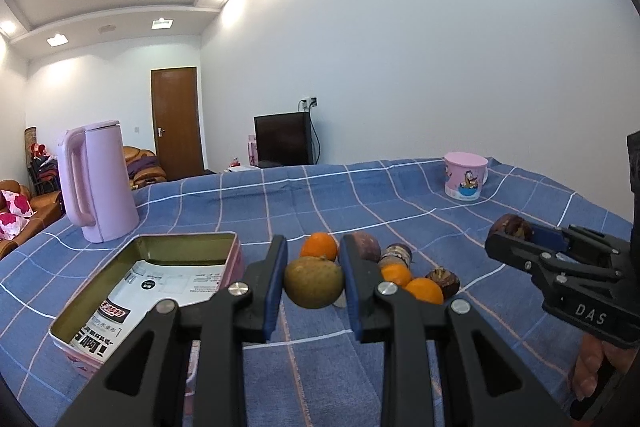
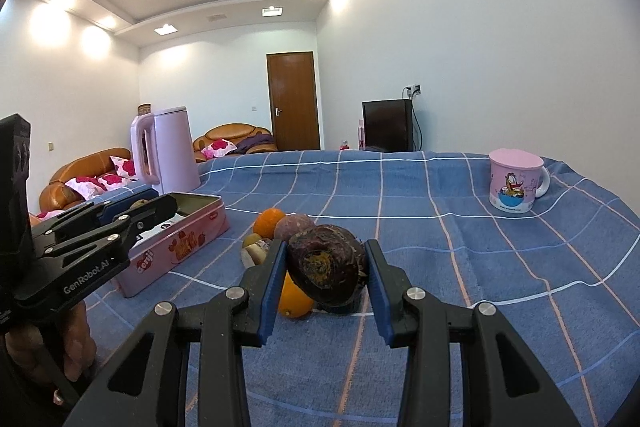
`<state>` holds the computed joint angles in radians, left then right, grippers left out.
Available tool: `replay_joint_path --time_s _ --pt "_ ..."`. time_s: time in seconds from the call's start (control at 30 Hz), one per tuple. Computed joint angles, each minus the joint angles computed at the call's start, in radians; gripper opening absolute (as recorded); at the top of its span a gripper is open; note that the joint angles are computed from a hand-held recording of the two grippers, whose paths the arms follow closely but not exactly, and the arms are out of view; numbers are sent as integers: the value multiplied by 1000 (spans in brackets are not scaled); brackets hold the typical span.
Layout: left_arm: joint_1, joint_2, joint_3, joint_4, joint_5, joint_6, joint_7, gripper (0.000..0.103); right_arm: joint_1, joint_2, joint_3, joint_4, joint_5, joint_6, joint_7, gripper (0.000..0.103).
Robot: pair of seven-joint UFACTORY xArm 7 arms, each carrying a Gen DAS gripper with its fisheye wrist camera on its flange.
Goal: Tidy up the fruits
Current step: 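Lift the kiwi and the dark fruit and carry both toward the pink tin, then open the left gripper to drop the kiwi into the tin while right holds its fruit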
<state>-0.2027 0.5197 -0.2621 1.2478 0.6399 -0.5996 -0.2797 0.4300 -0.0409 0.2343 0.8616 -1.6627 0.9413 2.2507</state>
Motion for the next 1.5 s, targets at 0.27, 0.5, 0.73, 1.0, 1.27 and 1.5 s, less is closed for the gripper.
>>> replay_joint_path --time_s 0.27,0.5,0.73,1.0,1.27,1.5 --pt "42 -10 -15 35 14 72 -69 28 0 9 -3 44 22 -14 -69 41" --pt "111 7 -68 85 24 169 -105 28 -2 53 -16 116 20 -63 -128 41" --pt "154 27 -109 116 -15 230 -60 28 -4 113 -43 203 19 -141 -182 41" --pt "187 62 -148 174 -103 326 31 28 3 210 -82 338 26 -234 -271 41" --pt "237 146 -221 316 -207 533 136 28 27 337 -134 511 74 -328 -397 41" --pt "216 176 -192 384 -298 596 211 28 58 451 -192 660 162 -421 -510 41"
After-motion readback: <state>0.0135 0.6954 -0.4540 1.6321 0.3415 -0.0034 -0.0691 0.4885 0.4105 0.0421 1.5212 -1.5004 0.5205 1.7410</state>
